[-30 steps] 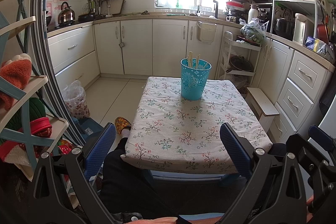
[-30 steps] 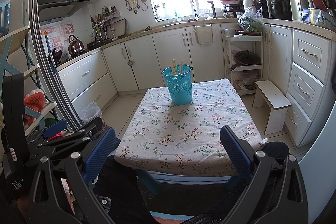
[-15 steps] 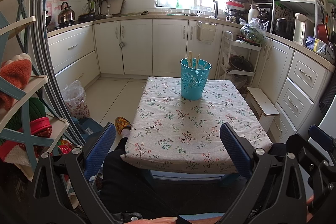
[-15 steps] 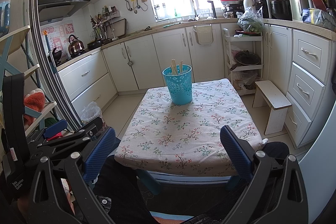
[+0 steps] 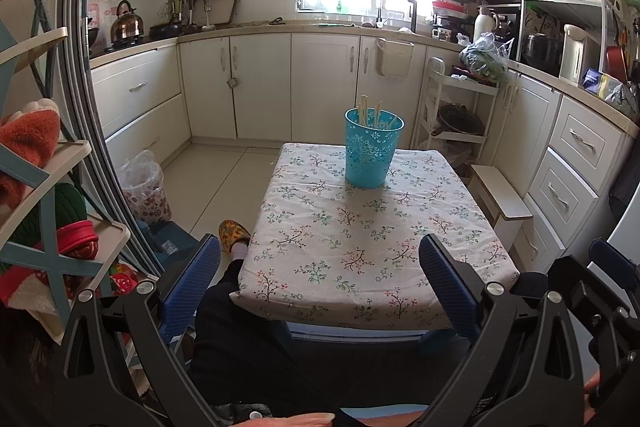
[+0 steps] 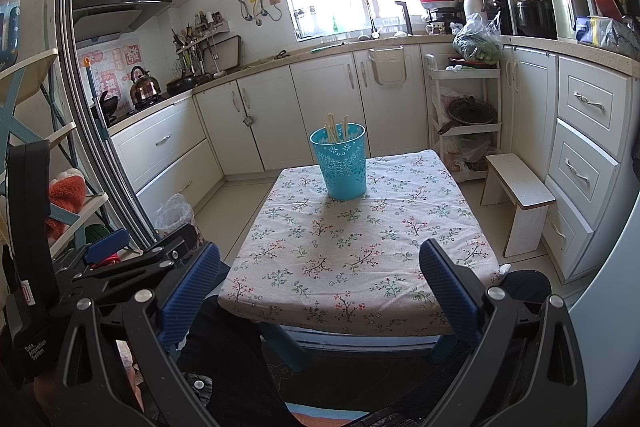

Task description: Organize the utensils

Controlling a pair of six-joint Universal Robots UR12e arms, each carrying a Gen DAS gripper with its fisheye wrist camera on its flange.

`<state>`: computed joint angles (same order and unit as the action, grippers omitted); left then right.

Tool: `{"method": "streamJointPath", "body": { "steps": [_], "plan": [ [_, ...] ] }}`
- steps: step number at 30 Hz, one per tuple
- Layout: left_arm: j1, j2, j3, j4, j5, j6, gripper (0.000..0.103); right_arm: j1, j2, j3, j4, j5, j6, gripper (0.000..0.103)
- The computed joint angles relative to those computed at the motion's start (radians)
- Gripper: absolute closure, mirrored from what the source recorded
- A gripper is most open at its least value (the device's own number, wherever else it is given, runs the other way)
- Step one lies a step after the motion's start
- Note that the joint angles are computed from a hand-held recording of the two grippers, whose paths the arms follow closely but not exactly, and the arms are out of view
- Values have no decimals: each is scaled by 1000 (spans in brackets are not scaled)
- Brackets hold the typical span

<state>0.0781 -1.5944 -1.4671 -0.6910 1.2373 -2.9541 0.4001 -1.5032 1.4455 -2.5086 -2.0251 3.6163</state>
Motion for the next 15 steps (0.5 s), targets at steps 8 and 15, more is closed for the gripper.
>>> {"method": "streamJointPath", "body": {
  "steps": [8, 15],
  "plan": [
    [11, -8, 1, -22, -25, 18, 8, 3, 1, 2, -5, -5, 1, 7],
    [15, -8, -4, -16, -38, 32, 8, 10, 5, -2, -25, -28, -13, 7]
  ]
}}
